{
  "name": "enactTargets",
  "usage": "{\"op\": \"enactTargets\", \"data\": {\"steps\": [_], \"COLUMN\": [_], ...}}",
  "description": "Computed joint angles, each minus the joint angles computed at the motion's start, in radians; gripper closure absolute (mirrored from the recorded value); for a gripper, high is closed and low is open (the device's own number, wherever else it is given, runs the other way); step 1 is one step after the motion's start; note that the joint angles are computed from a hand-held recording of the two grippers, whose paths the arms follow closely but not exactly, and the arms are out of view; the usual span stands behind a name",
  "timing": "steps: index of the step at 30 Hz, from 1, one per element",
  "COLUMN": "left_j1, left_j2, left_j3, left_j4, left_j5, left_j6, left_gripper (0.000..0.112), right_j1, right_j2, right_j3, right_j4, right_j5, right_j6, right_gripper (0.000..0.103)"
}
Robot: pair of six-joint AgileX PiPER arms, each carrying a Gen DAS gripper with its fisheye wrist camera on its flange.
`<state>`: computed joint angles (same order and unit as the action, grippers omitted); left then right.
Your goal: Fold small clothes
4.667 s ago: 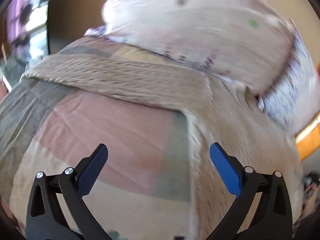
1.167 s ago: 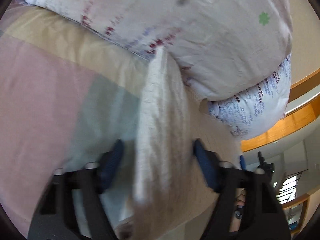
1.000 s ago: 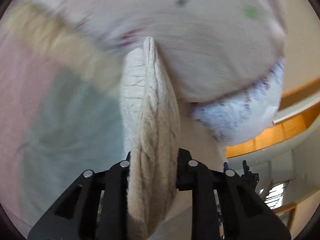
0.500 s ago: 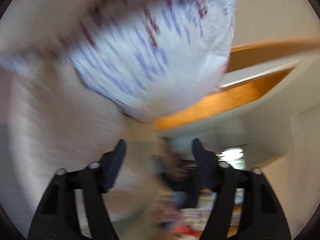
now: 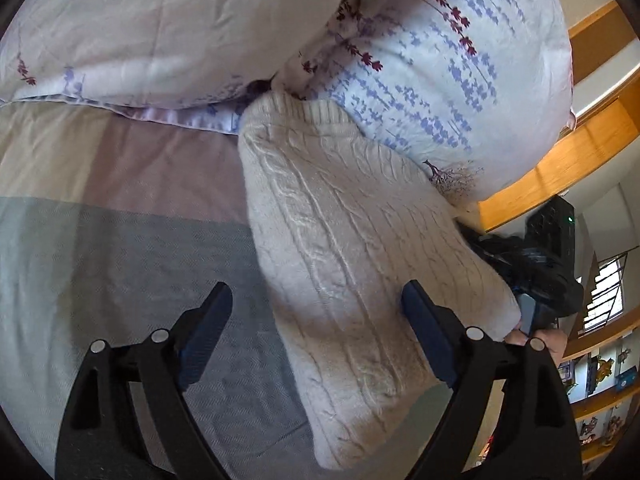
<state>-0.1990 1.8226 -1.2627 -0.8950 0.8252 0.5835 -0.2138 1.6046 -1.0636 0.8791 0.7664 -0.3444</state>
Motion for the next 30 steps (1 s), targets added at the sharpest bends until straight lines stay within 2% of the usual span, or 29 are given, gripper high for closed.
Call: {"op": "enactTargets", "data": {"steps": [2, 4, 6, 7, 8, 9, 10, 11, 12, 15, 17, 19, 21, 23, 24, 25, 26, 27, 28, 30], "left_j1": [-0.012, -0.031, -0.044, -0.049, -0.043, -0.075, -0.105, -0.118, -0.127, -0.136, -0.122, -0.09, -0.014, 0.059, 0.1, 0.111, 0.113, 0.103, 0.1, 0.112], "left_j2": [-0.006, -0.011, -0.005, -0.009, -0.02, -0.007, 0.006, 0.008, 0.021, 0.071, 0.09, 0.077, 0.048, -0.019, -0.072, -0.093, -0.117, -0.127, -0.135, -0.159], "left_j3": [0.007, 0.006, 0.002, 0.0, -0.019, -0.039, -0.064, -0.064, -0.07, -0.096, -0.096, -0.079, -0.069, -0.015, 0.024, 0.041, 0.059, 0.071, 0.086, 0.134], "left_j4": [0.007, 0.015, 0.005, 0.025, 0.063, 0.099, 0.132, 0.142, 0.125, 0.037, -0.059, -0.119, -0.154, -0.166, -0.151, -0.126, -0.062, -0.002, 0.044, 0.026], "left_j5": [-0.021, -0.042, -0.045, -0.045, -0.025, -0.046, -0.064, -0.077, -0.081, -0.07, -0.065, -0.026, 0.104, 0.162, 0.155, 0.131, 0.067, 0.02, -0.014, -0.051], "left_j6": [0.005, 0.01, 0.026, 0.007, -0.028, -0.064, -0.106, -0.119, -0.117, -0.1, -0.025, 0.058, 0.16, 0.271, 0.325, 0.339, 0.33, 0.308, 0.293, 0.31], "left_gripper": [0.025, 0.024, 0.019, 0.02, 0.02, 0.02, 0.02, 0.02, 0.019, 0.022, 0.05, 0.069, 0.074, 0.074, 0.073, 0.071, 0.067, 0.065, 0.061, 0.057], "right_j1": [0.056, 0.037, 0.008, -0.015, -0.052, -0.078, -0.108, -0.13, -0.134, -0.13, -0.101, -0.062, -0.028, 0.029, 0.076, 0.163, 0.238, 0.277, 0.29, 0.251], "right_j2": [-0.104, -0.175, -0.164, -0.173, -0.183, -0.189, -0.203, -0.216, -0.22, -0.173, -0.112, -0.156, -0.2, -0.218, -0.219, -0.194, -0.161, -0.138, -0.13, -0.169], "right_j3": [0.067, 0.147, 0.187, 0.21, 0.23, 0.244, 0.257, 0.273, 0.276, 0.251, 0.255, 0.301, 0.321, 0.333, 0.325, 0.294, 0.262, 0.249, 0.248, 0.289], "right_j4": [-0.109, -0.193, -0.131, -0.045, 0.049, 0.102, 0.155, 0.207, 0.218, 0.182, 0.237, 0.27, 0.338, 0.432, 0.425, 0.378, 0.303, 0.267, 0.271, 0.392], "right_j5": [-0.114, -0.164, -0.184, -0.172, -0.138, -0.108, -0.067, -0.043, -0.022, 0.041, 0.064, 0.003, -0.002, 0.025, 0.0, -0.054, -0.116, -0.159, -0.178, -0.189], "right_j6": [0.065, 0.213, 0.202, 0.136, 0.048, -0.001, -0.048, -0.11, -0.132, -0.097, -0.126, -0.167, -0.243, -0.34, -0.338, -0.313, -0.249, -0.202, -0.168, -0.222], "right_gripper": [0.091, 0.091, 0.09, 0.085, 0.067, 0.053, 0.024, 0.013, 0.011, 0.014, 0.051, 0.062, 0.068, 0.07, 0.07, 0.067, 0.061, 0.06, 0.054, 0.053]}}
